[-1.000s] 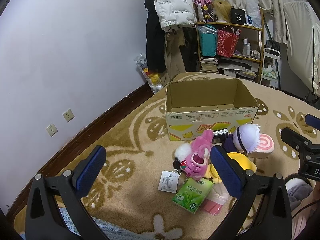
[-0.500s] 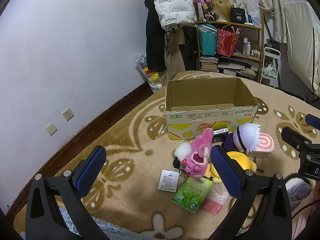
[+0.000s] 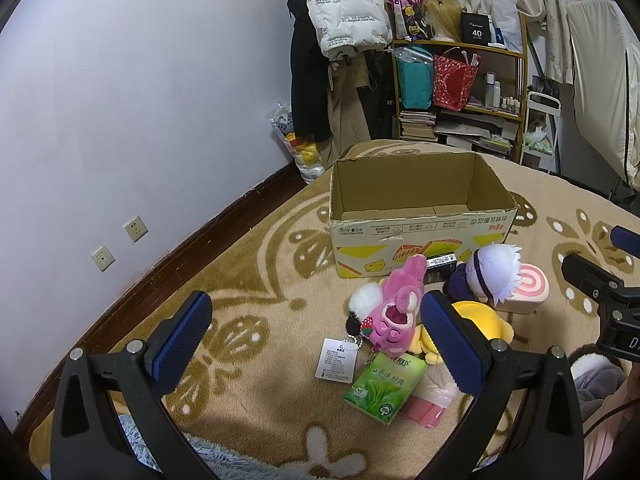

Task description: Organize soft objects

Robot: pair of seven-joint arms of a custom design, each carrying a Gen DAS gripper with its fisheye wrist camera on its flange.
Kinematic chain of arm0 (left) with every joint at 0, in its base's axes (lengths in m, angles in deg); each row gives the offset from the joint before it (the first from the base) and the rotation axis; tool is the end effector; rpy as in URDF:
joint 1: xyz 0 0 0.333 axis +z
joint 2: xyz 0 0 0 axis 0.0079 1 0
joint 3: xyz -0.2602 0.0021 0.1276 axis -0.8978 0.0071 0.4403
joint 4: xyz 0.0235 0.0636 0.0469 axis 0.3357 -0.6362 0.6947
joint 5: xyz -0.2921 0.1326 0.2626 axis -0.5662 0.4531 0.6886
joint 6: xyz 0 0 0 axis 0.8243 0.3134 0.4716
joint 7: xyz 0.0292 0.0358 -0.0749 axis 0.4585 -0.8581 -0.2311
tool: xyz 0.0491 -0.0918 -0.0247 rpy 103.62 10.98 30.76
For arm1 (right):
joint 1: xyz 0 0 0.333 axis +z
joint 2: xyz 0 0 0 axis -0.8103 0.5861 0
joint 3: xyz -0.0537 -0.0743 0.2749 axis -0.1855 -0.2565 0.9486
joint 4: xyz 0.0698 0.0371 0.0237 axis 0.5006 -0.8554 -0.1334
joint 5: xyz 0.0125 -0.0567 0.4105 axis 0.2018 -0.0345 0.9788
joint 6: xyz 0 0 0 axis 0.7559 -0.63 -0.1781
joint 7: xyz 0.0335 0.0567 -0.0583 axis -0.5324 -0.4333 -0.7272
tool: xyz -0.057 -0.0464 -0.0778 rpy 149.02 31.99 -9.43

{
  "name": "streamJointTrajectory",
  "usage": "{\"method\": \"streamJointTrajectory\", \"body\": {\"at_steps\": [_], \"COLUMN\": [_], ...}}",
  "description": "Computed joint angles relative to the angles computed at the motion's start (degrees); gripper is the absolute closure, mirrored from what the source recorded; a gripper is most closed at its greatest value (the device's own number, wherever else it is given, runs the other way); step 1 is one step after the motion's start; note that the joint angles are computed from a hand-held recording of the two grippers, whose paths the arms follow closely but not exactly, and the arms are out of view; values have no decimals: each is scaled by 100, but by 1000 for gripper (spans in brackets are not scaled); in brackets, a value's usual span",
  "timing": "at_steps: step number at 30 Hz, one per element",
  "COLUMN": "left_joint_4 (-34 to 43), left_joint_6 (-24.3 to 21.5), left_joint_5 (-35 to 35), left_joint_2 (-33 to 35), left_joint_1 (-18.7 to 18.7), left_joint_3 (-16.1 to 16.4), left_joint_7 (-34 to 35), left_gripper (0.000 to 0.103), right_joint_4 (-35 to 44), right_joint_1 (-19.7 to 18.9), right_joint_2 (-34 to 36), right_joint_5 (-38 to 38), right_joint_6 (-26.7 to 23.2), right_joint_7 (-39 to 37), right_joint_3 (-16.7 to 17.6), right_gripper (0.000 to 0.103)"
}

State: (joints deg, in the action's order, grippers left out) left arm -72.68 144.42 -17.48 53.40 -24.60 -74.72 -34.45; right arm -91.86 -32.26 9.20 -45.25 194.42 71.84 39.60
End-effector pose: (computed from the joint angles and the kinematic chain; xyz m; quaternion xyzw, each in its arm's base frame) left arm 0.3939 -0.3935 0.5914 -0.7049 0.5563 -0.1956 0.3943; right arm 0.4547 0.3689 0.5715 -0.7375 0.5118 -0.2368 0.3715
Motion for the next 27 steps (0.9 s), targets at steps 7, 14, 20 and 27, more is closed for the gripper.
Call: {"method": "streamJointTrajectory", "body": {"at_steps": [7,14,20,27], "left_joint_4": [60,247,375,630], "left_joint_6": [-5,62,341,570], "left_joint_5": [-79,-137,-154,-194], "left_joint_2": [71,257,377,707], "left_joint_1": [-11,-53,-50,29], "left_joint_3": [22,72,166,323], "left_joint_7": [138,461,658,668], "left_gripper": [0,0,0,0], "right_joint_4": [-127,-127,59,494], "right_joint_1": [-4,-3,-91,74], "right_joint_2": [-80,-50,119,561], "right_joint_5": [99,537,475,685], "right_joint_6": [227,370,577,504], "right_joint_7": [-48,-331,-145,-308], "right_joint_3": [-24,-56,-24,-218], "right_gripper": [0,0,0,0]}}
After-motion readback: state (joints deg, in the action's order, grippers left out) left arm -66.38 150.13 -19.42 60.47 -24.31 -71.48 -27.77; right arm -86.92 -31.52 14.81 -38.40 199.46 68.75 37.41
